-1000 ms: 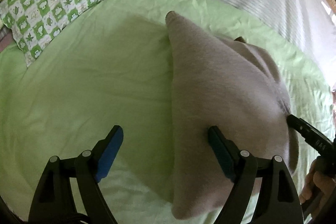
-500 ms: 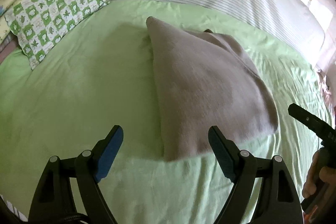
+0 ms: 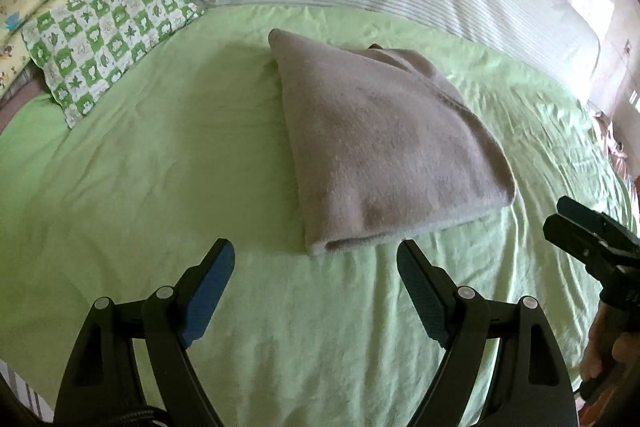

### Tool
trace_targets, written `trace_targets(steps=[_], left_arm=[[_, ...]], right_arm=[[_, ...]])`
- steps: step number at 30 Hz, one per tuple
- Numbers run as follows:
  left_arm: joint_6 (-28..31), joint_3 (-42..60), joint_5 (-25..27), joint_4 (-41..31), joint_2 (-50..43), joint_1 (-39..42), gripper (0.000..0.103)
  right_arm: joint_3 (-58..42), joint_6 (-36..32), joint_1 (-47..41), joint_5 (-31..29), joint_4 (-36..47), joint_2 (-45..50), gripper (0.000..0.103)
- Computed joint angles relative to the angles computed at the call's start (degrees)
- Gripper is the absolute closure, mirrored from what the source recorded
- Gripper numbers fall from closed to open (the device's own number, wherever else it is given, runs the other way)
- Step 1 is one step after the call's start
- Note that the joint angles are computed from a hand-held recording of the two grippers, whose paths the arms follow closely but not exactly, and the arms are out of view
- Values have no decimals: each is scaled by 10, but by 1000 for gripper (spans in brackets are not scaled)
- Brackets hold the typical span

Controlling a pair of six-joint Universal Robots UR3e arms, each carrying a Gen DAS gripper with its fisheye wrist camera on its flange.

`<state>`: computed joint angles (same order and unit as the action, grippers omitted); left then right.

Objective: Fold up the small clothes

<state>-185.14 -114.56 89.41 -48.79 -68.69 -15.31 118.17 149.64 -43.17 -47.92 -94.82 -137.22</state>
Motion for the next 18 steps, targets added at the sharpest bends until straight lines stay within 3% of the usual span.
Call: trace_targets(steps=[9, 18], left_arm=[[-11, -26, 43, 39, -1, -30, 17], [2, -25, 29, 42, -4, -16, 16]], right_arm=[[21, 14, 6, -15, -16, -26, 15], [45, 51, 37, -27, -78, -17, 14]])
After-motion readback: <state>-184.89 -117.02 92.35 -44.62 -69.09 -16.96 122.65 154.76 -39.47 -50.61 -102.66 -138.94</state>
